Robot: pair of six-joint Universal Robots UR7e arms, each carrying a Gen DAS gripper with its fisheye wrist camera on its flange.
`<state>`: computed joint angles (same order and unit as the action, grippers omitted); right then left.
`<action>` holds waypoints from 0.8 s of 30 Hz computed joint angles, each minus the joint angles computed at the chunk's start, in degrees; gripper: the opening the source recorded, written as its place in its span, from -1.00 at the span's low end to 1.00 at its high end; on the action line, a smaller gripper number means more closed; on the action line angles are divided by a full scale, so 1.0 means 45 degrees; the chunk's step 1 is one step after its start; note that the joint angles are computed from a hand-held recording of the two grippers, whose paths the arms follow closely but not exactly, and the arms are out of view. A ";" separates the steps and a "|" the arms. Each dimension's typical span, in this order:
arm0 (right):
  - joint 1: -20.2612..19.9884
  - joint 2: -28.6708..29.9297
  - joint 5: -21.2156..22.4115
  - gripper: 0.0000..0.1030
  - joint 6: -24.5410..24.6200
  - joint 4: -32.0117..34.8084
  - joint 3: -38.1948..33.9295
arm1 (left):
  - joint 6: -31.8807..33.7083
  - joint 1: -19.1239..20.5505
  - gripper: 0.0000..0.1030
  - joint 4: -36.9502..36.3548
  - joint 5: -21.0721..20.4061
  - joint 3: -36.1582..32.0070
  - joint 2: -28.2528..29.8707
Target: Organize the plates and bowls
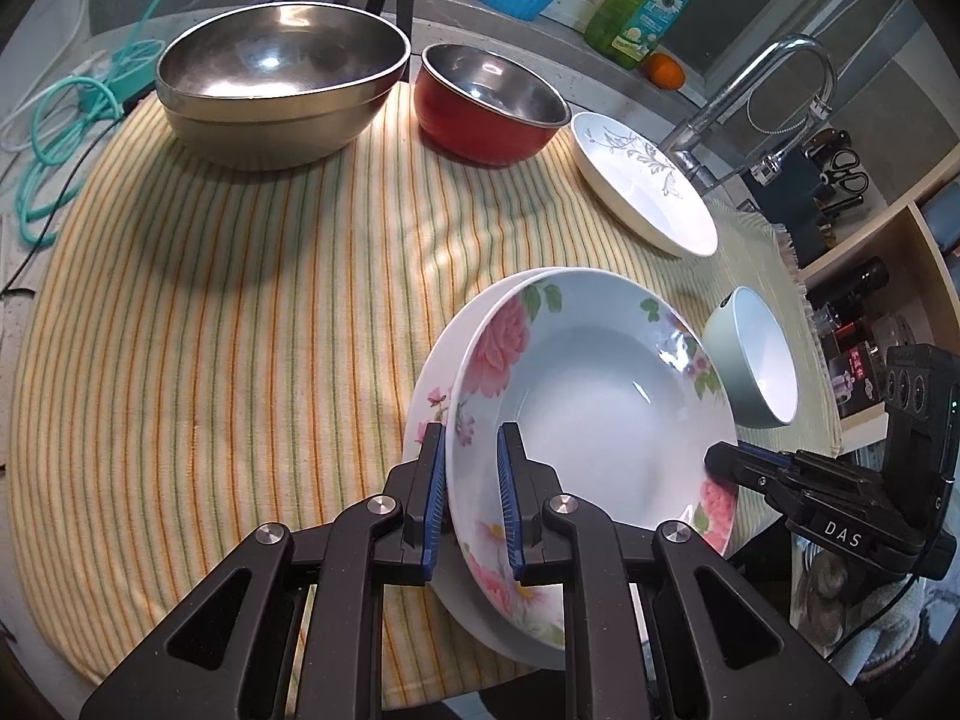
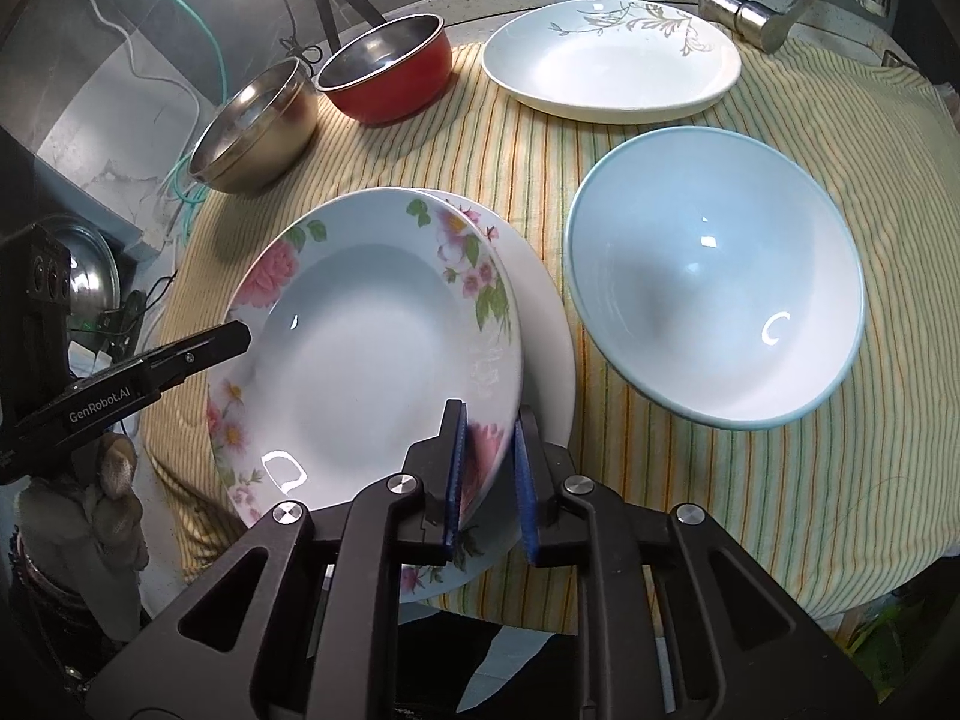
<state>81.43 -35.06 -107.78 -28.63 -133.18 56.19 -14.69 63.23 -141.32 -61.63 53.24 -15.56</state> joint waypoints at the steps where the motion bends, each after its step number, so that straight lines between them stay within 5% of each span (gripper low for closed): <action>1: 0.0013 -0.0001 -0.0055 -0.65 -0.0073 -0.0063 0.0029 | 0.0022 -0.0003 -0.71 0.0037 0.0009 -0.0034 0.0016; 11: 0.0159 0.0029 -0.0630 -0.58 -0.0615 -0.0553 0.0247 | 0.0147 -0.0075 -0.69 0.0381 0.0183 -0.0316 0.0153; 15: 0.0217 0.0067 -0.0771 -0.28 -0.0759 -0.0688 0.0258 | 0.0312 -0.0120 -0.64 0.0489 0.0292 -0.0406 0.0212; 24: 0.0259 0.0023 -0.0848 -0.20 -0.1000 -0.0825 0.0388 | 0.0430 -0.0177 -0.63 0.0637 0.0477 -0.0615 0.0331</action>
<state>82.60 -34.95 -111.59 -33.13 -136.89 57.93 -12.76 62.43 -138.46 -59.48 50.47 -14.07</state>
